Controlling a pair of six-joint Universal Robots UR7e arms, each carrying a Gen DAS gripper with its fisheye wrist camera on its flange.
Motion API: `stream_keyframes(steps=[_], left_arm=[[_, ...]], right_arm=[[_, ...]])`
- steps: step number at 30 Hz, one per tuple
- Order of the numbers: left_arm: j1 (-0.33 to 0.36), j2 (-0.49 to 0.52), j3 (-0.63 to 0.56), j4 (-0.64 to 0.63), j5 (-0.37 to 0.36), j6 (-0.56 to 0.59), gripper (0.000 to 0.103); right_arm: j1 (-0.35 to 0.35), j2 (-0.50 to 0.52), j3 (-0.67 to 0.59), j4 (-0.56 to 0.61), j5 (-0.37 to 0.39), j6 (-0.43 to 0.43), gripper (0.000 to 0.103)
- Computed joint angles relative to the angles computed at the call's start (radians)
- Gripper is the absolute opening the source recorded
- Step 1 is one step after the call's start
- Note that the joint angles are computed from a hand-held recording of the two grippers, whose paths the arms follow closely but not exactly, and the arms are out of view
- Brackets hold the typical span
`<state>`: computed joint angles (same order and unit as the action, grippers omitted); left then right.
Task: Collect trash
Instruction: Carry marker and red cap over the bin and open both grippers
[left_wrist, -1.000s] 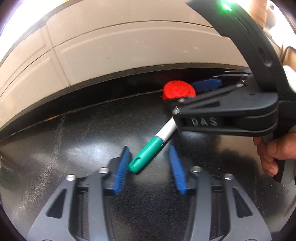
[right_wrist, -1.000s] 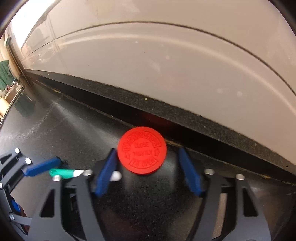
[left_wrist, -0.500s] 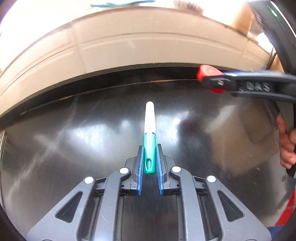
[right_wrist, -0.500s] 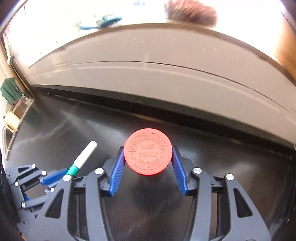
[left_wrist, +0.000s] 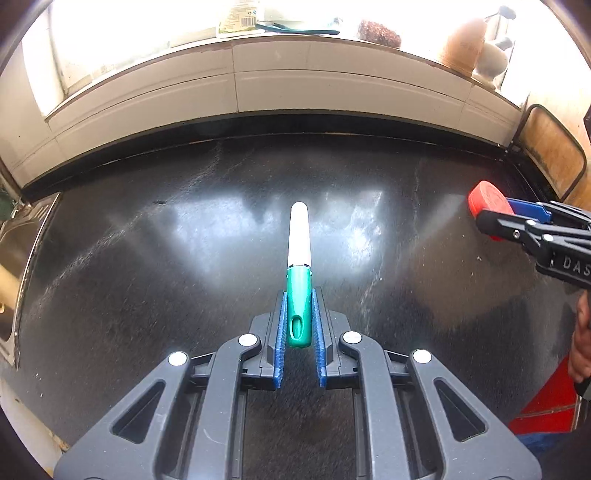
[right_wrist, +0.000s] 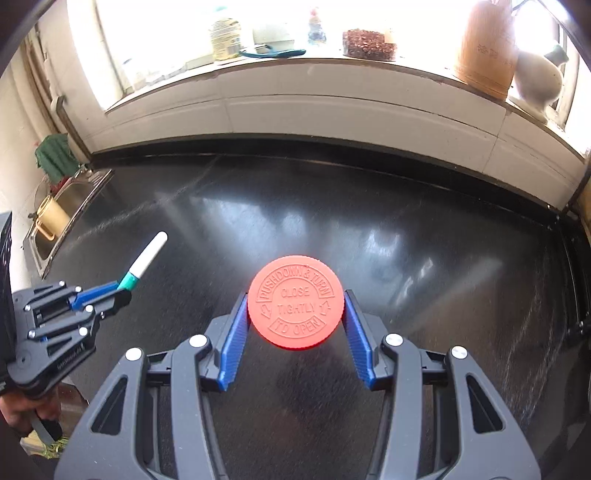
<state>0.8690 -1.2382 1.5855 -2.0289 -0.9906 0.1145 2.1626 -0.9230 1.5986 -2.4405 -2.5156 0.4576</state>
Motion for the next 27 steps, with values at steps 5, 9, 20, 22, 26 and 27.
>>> stream_keyframes(steps=[5, 9, 20, 22, 26, 27], left_arm=[[-0.003, -0.053, 0.034, -0.011, 0.017, 0.010, 0.013], [0.002, -0.087, 0.038, -0.021, 0.037, -0.008, 0.013], [0.036, -0.300, 0.111, 0.053, 0.243, -0.203, 0.013], [0.047, -0.357, 0.128, 0.108, 0.296, -0.276, 0.013], [0.069, -0.458, 0.143, 0.265, 0.375, -0.455, 0.013], [0.075, -0.483, 0.144, 0.313, 0.391, -0.505, 0.013]], right_arm=[[0.035, -0.009, 0.019, 0.026, 0.000, 0.041, 0.049], [0.053, 0.034, -0.035, 0.027, 0.015, -0.009, 0.050], [0.083, 0.320, -0.375, 0.067, 0.238, -0.295, 0.050], [0.094, 0.395, -0.473, 0.114, 0.312, -0.343, 0.050], [0.118, 0.532, -0.648, 0.217, 0.438, -0.412, 0.050], [0.127, 0.579, -0.710, 0.260, 0.476, -0.428, 0.050]])
